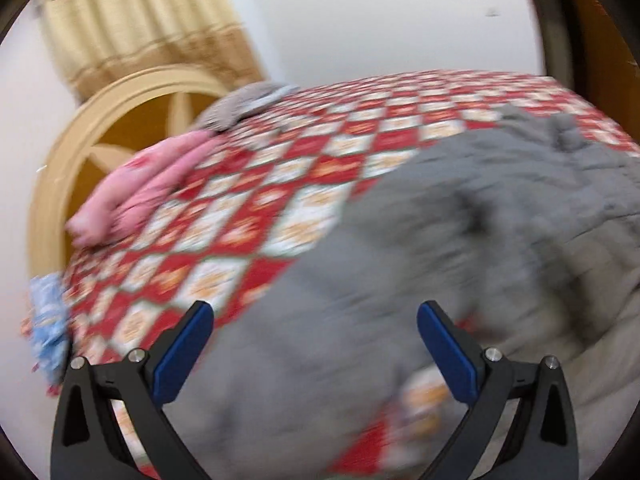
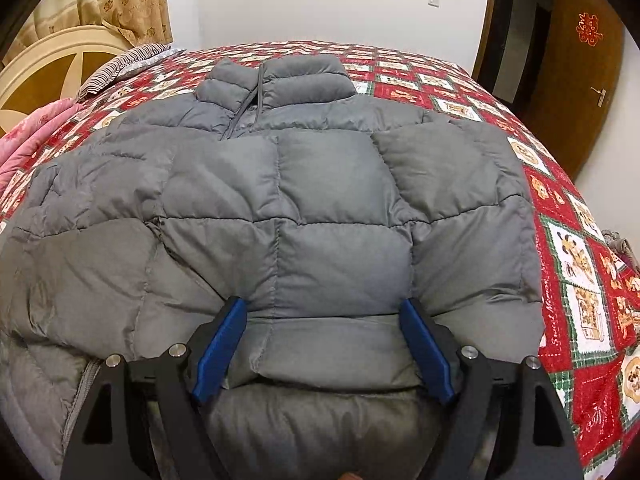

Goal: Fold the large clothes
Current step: 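Grasp the jacket sleeve nearest the left tool with the left tool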

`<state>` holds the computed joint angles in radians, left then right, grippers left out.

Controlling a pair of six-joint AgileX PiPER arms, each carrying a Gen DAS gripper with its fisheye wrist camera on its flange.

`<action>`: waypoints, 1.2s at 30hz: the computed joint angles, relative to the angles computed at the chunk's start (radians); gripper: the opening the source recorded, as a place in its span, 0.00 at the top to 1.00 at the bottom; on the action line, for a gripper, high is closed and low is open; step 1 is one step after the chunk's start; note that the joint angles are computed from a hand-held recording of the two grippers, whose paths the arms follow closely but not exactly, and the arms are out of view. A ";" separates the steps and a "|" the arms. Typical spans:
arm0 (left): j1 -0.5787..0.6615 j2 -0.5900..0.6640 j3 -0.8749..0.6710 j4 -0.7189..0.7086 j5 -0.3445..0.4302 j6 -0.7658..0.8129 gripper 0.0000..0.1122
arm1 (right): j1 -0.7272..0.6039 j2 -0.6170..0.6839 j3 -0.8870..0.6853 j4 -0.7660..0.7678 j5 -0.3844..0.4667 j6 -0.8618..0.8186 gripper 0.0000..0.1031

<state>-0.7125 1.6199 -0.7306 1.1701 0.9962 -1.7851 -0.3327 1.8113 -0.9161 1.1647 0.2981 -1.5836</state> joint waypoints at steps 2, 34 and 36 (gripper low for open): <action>0.030 -0.070 0.110 -0.033 0.030 -0.050 0.08 | 0.000 -0.003 0.004 0.012 -0.004 -0.014 0.23; 0.199 -0.425 0.275 -0.056 -0.067 -0.026 0.08 | -0.117 -0.149 0.170 0.216 0.069 -0.353 0.21; 0.182 -0.461 0.307 -0.095 -0.088 -0.031 0.08 | -0.106 -0.144 0.166 0.193 0.053 -0.335 0.21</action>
